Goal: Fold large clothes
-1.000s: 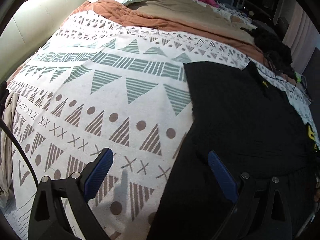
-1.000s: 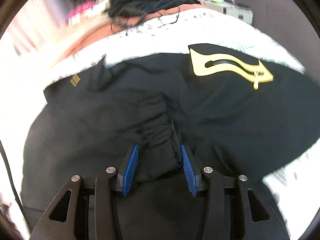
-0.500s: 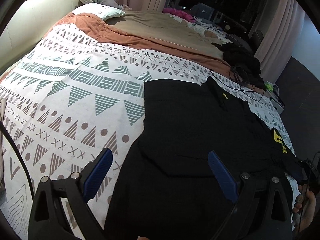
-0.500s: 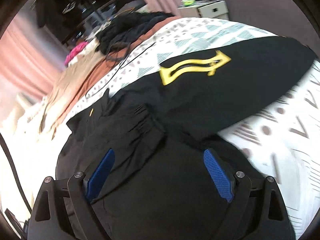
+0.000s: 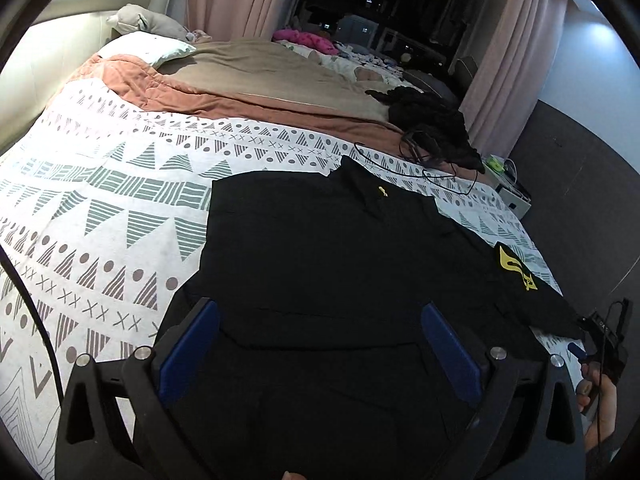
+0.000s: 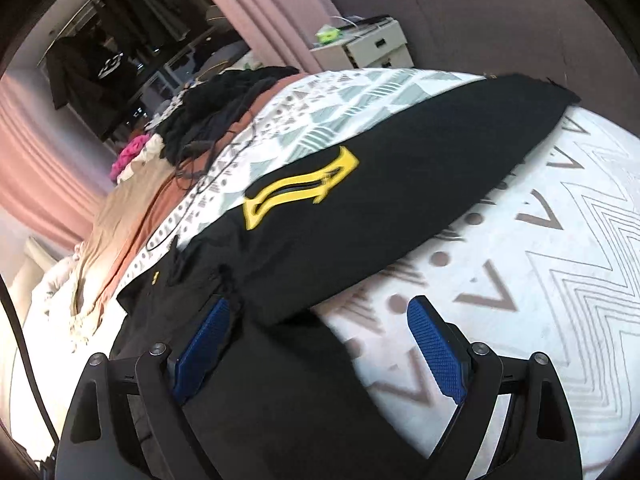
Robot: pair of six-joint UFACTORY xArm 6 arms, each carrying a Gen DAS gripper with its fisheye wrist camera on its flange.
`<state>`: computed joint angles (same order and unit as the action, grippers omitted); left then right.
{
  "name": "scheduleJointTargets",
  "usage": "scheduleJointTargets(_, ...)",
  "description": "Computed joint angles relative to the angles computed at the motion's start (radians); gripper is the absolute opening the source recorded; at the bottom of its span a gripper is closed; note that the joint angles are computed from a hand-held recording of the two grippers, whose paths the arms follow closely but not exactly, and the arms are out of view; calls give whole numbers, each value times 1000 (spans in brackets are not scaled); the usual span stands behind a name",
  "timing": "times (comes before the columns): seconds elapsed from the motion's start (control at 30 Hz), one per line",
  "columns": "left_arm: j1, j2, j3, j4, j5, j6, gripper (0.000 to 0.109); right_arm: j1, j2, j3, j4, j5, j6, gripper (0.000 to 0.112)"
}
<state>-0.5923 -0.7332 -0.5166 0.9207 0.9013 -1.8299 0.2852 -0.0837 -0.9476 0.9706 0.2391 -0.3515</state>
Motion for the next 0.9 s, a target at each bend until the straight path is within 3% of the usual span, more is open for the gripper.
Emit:
scheduleJointTargets(0.1,2,42,-20,14,0,-9,103,-24,31,-18,33,-5,-25,88)
scheduleJointTargets(0.17,17,68,-25,8,-17,-4,103,-45,64,-56,71,30,-69,77)
scheduleJointTargets(0.23,30,91,-25,-3,-29,5,103,-60,97,-92,86,54,-89,73)
scheduleJointTargets(0.43,87,156,-4,-16,-86,12,103,-114,211,-214,-97,148,-24,72)
scheduleJointTargets(0.63,149,235,-6,-19,-167,22,103,-183,313,-340,2,256,-105,72)
scheduleJointTargets(0.9,170,268,-5,-21,-181,25,103,-192,389,-406,171,188,-243,72)
